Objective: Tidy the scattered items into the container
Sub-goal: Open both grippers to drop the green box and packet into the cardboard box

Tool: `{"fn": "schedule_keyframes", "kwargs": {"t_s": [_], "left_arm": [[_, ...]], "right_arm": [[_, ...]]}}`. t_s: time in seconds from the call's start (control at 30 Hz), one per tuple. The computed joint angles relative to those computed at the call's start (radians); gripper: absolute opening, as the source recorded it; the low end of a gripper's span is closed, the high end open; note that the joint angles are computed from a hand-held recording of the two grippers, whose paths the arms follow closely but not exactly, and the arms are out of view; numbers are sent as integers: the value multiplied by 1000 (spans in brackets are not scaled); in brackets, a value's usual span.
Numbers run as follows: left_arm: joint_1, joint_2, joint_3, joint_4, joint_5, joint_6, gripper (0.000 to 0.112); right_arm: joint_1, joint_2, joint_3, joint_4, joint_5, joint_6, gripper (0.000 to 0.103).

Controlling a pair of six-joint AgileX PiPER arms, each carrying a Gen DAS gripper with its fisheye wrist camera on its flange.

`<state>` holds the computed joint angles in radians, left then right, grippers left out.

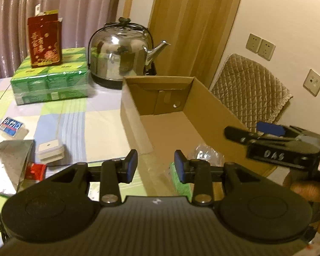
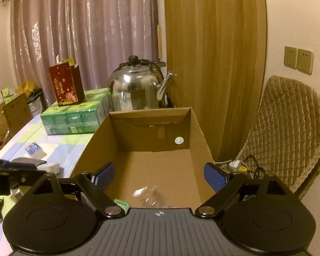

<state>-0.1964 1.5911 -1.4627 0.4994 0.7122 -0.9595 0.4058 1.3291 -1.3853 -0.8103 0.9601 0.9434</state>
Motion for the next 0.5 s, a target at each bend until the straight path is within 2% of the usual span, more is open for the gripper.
{"fn": "schedule_keyframes", "kwargs": {"t_s": [0.37,0.5], "left_arm": [[-35,-155,189,77,37,-130,41],[-70,-224,261,130,85,-190,51]], "right_arm": [[164,-33,3,-82,134,117,88],[265,-16,-24,-109,198,171,88]]}}
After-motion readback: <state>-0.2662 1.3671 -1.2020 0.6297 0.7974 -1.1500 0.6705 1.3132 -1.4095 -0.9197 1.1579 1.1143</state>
